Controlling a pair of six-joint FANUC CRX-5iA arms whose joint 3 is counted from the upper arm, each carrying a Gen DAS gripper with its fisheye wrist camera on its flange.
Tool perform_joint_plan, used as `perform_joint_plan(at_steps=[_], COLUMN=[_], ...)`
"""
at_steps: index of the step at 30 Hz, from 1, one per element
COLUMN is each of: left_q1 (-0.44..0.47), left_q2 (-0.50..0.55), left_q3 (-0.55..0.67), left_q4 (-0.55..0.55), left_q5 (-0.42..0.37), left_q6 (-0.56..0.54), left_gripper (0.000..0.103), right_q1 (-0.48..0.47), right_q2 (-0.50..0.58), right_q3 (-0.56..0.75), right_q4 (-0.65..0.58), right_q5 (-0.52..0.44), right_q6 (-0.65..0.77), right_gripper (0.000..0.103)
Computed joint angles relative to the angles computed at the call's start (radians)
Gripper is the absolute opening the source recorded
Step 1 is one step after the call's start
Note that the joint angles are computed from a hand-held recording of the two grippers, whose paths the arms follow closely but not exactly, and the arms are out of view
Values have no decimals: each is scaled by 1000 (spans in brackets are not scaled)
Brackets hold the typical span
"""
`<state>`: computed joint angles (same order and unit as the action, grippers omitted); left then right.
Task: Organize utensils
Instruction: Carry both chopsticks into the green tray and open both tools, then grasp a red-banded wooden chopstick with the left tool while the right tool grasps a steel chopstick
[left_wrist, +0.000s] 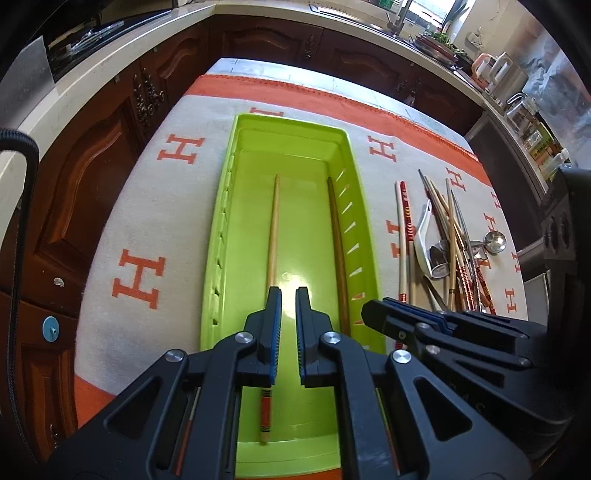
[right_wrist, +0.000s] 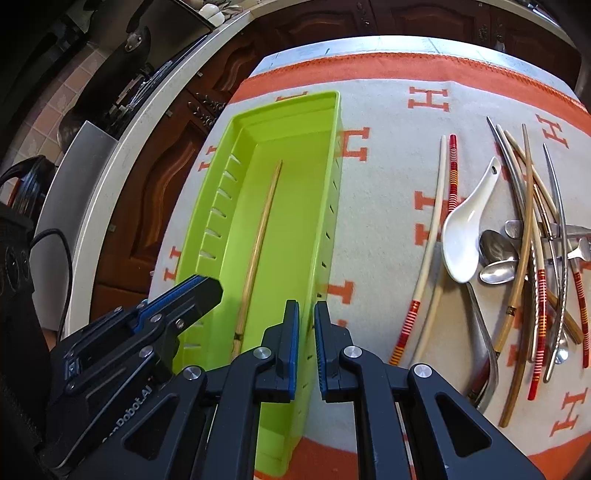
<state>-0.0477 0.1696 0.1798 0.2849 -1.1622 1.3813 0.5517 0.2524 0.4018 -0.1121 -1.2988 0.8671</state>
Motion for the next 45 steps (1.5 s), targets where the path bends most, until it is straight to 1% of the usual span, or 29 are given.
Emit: perform_joint_plan(at_steps=[3, 5, 8, 13, 19, 24, 27, 29, 31, 33, 40, 42, 45], left_q1=[-19, -27, -36, -77, -136, -193, -216, -230, -250, -266, -283, -289, -300], left_q2=[-21, -29, -34, -33, -20, 31, 77, 113, 149, 186, 344, 383, 419], left_q3=[-12, -13, -13, 20, 61, 152, 211, 252, 296, 337, 488, 529, 564], left_q4=[-9, -4, 29, 12, -13, -60, -53, -44, -48, -47, 13, 15, 16], left_q5=[26, 29, 19, -10, -25, -70, -99, -113, -123, -129, -191, -212, -221], left_q6=[-10, -19, -35, -26, 6, 51, 60, 63, 70, 77, 116, 133, 137], left_gripper=[5, 5, 5, 5, 5, 5, 5, 5, 5, 5, 5, 5, 5], right_q1=[16, 22, 19, 14, -23, -91, -141, -179, -213, -256, -404, -434, -448], right_q2=[-45, -75, -128, -218, -313, -374, -389, -396, -395, -391, -336, -318, -292], right_q3=[-39, -64, -106, -181, -259, -310, -327, -337, -342, -344, -323, -318, -316], right_q4=[42, 65, 78, 134, 170, 159, 141, 131, 115, 78, -137, -194, -229], right_q5=[21, 39, 69, 92, 108, 125, 133, 130, 132, 133, 129, 130, 137], right_q6=[1, -3, -10, -35, -47, -44, -30, -23, -11, 14, 139, 171, 198], right_gripper=[10, 10, 11, 11, 11, 11, 12, 17, 28, 33, 33, 33, 32])
